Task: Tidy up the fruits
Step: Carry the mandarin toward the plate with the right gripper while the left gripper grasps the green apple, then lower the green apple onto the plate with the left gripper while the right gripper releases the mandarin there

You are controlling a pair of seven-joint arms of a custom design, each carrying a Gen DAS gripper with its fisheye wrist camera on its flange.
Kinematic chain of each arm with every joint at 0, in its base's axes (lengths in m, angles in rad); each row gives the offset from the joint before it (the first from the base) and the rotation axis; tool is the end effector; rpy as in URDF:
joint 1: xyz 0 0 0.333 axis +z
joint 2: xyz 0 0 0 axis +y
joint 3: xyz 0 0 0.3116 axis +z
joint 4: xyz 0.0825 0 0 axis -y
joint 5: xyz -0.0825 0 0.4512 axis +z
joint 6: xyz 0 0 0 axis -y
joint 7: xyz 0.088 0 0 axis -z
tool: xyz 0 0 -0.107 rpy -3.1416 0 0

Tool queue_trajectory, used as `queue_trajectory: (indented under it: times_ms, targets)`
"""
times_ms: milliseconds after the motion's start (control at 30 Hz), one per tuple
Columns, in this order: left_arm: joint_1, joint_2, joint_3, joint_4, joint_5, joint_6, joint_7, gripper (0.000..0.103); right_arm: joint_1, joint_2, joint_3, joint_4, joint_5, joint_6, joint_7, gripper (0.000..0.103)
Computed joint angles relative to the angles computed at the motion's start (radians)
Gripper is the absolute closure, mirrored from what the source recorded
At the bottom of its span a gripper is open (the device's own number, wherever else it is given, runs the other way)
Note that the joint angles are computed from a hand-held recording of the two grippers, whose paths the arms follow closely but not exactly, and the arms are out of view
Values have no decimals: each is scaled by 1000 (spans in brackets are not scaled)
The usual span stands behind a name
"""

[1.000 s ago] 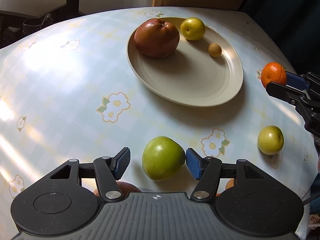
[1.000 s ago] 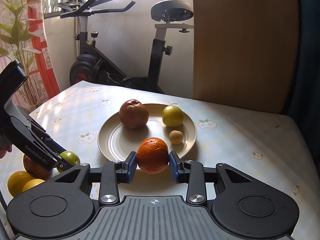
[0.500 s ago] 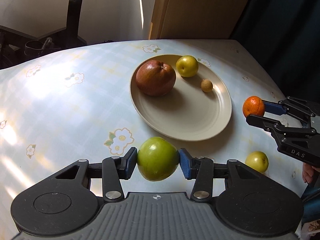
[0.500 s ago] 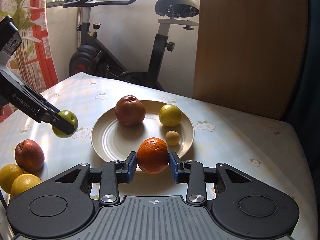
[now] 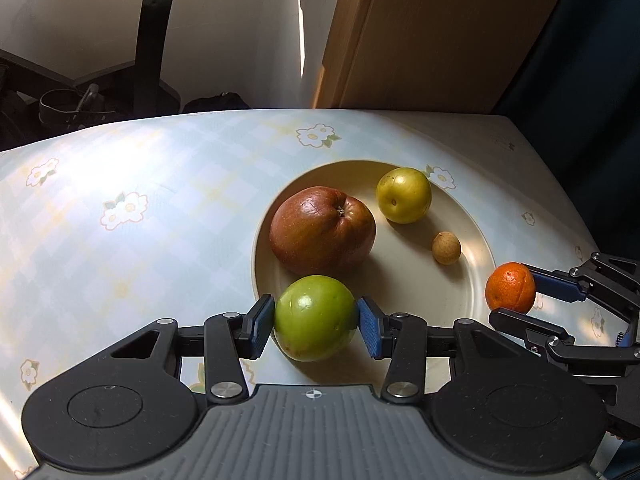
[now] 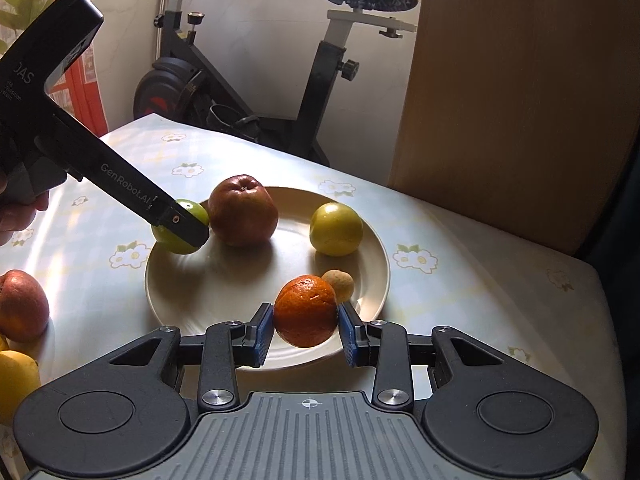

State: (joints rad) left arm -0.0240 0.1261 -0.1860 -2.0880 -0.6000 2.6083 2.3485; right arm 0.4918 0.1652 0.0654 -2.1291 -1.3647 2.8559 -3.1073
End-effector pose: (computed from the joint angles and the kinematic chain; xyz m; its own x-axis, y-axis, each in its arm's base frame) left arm 0.6401 -0.1225 0.3602 -0.5277 -0.8346 0.1577 -0.7664 0.3879 -0.5120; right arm 0.5054 0.3771 0.3147 0.1835 -0.9830 0.0041 -0.6690 -0.1280 -0.7322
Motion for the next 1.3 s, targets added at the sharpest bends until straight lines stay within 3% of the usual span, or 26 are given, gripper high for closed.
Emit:
queue_trajectory:
  times_ms: [300,467,800,833,867,933,1067,1300]
  targets:
    - [0,51,-20,27,11,110,-19,55,32,89,-28,75,118,-64,-95,71]
    - [17,52,-50,9,-56,181,54,55,43,115,-44,106,134,-87,-134,71]
    - [17,60,-63,15,-89,180,80,55,65,140,-69,143,180,-123,-185,70]
    - [14,61,-61,15,-83,181,74,54,71,137,-72,142,168,-127,-177,66]
    - [9,60,-58,13,-69,189,63,55,73,130,-73,137,158,-123,-165,53]
    - [12,49,-58,8,-72,183,61,55,84,106,-78,122,98,-124,-103,39]
    - [29,12,-61,4,-167,115,128,53,71,57,-55,86,20,-134,-32,40]
    - [-12,-91,-20,-83,-316,155,272,50,48,-3,0,36,-48,-176,118,42]
